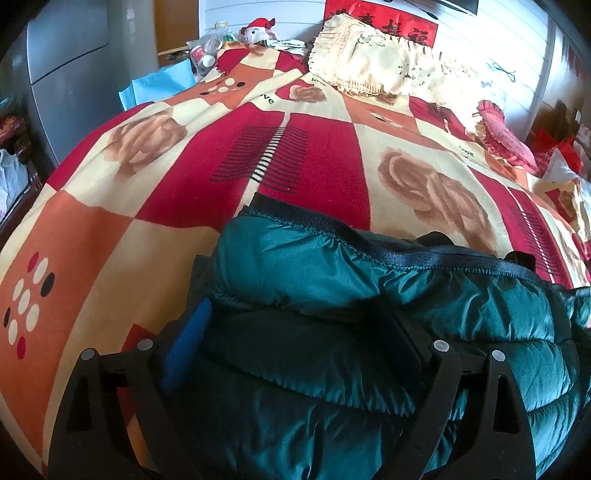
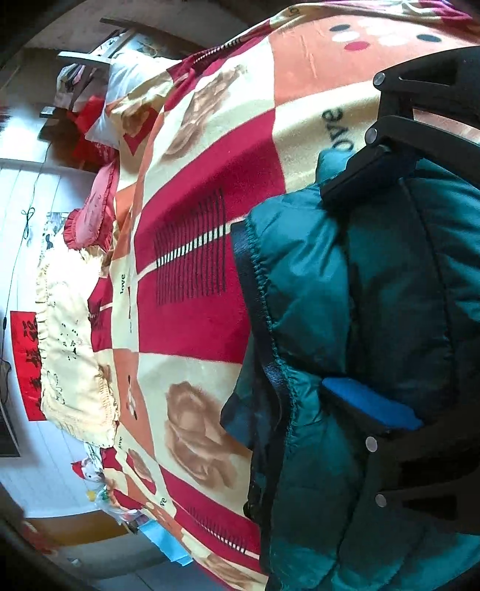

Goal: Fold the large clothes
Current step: 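Lay the folded jacket down and open both tools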

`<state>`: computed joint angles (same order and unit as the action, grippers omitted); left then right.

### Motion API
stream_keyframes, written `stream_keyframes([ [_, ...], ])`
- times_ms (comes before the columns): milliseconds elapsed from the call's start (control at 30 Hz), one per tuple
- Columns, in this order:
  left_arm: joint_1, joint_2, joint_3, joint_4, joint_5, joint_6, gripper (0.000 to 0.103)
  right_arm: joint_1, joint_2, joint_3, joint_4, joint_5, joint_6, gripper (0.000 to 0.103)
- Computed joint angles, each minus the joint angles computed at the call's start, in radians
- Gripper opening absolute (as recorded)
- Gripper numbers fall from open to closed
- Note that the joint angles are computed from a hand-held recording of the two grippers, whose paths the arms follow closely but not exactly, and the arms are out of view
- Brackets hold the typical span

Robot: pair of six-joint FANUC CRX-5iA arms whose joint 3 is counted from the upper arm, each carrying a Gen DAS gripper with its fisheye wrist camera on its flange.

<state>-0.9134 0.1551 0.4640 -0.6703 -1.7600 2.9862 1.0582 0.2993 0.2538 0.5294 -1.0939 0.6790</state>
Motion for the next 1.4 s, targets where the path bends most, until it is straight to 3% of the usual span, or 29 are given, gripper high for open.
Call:
stream_keyframes([
  [167,-0.001,-0.006,-0.007,-0.004,0.005,0.003,0.090,0.040,-0.125,-0.099,0.026,0.092,-0.053,0.091],
  [300,-0.018,-0.011,-0.008,-0.018,0.005,0.016,0.090,0.082,-0.175,-0.128,-0.039,0.138,0.013,0.091],
  [367,-0.029,-0.015,-0.003,-0.019,0.000,0.009,0.090,0.095,-0.150,-0.104,-0.074,0.098,0.064,0.091],
  [400,-0.036,-0.014,0.005,-0.019,-0.011,0.004,0.090,0.103,-0.104,-0.062,-0.084,0.025,0.098,0.092],
  [533,-0.095,-0.040,0.018,-0.041,-0.036,0.020,0.090,0.116,-0.083,-0.051,-0.068,-0.013,0.096,0.091],
  [700,-0.210,-0.056,0.036,-0.089,-0.087,0.073,0.090,0.154,-0.195,-0.136,-0.037,0.024,0.032,0.089],
  [900,-0.331,-0.032,0.080,-0.155,-0.165,0.119,0.090,0.212,-0.293,-0.226,-0.012,-0.027,-0.036,0.089],
  [1167,-0.395,0.003,0.122,-0.176,-0.210,0.114,0.090,0.214,-0.363,-0.295,-0.065,-0.043,-0.104,0.089],
  [1400,-0.392,0.001,0.110,-0.151,-0.194,0.136,0.090,0.222,-0.382,-0.316,-0.052,-0.049,-0.125,0.089],
])
